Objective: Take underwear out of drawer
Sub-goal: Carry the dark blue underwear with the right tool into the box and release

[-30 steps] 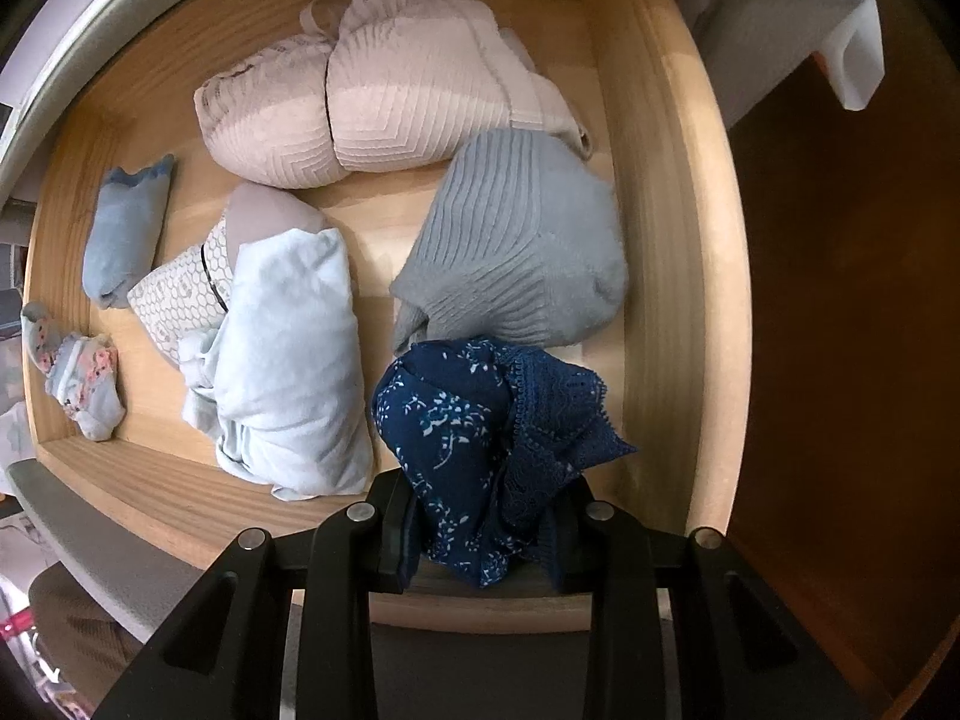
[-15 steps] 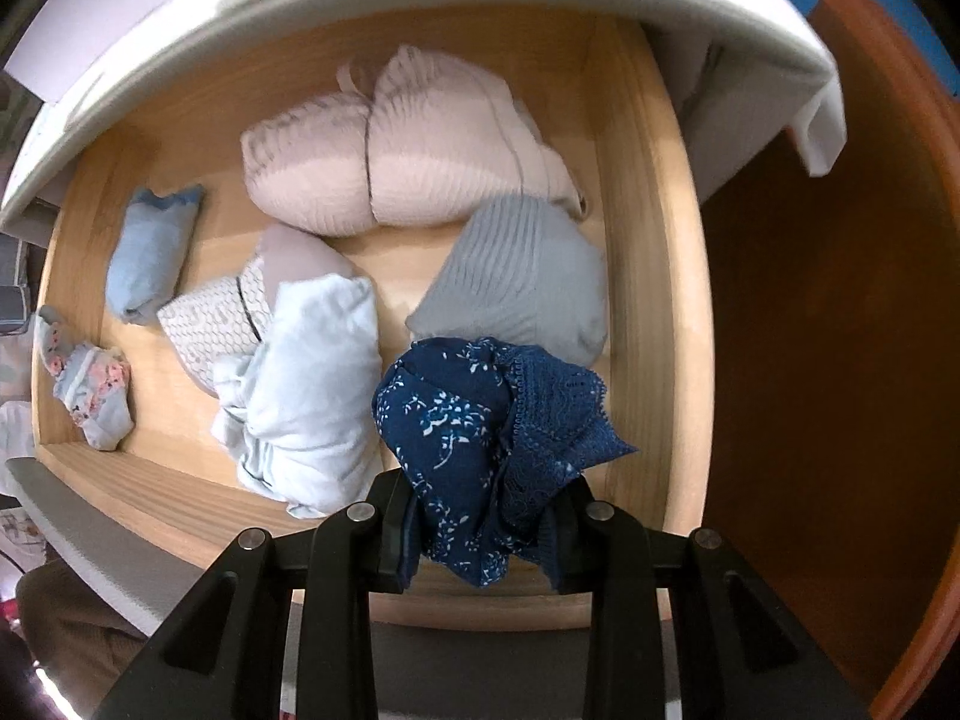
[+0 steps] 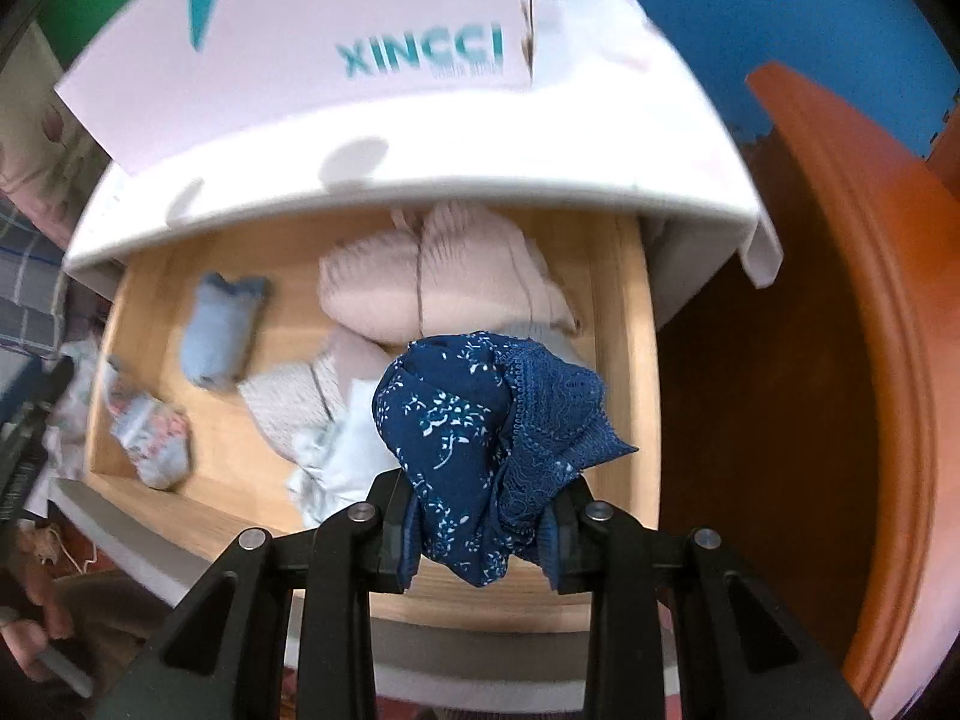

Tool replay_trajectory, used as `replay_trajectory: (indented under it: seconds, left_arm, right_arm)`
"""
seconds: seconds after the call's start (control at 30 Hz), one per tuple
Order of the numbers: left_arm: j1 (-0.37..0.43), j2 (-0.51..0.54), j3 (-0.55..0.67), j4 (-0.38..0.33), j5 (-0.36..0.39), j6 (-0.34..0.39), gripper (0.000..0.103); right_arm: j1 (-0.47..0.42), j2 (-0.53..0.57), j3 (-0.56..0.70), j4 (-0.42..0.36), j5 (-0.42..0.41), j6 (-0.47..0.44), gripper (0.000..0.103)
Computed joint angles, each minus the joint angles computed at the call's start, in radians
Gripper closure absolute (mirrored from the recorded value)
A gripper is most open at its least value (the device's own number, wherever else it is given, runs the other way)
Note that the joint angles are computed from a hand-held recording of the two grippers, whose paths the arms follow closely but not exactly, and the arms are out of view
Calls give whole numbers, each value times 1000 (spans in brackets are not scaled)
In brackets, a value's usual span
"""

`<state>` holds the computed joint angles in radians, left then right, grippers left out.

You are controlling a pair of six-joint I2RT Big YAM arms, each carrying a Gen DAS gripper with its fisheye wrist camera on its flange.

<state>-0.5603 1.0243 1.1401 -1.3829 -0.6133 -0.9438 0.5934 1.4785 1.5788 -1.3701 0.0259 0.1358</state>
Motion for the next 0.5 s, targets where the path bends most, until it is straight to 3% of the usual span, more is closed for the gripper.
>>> replay_trajectory:
  seconds: [0.5]
  left_arm:
    - [0,-11,-9,14,1,1,49]
  right_arm:
    - [-9,31,348,-69,-3,-70,75]
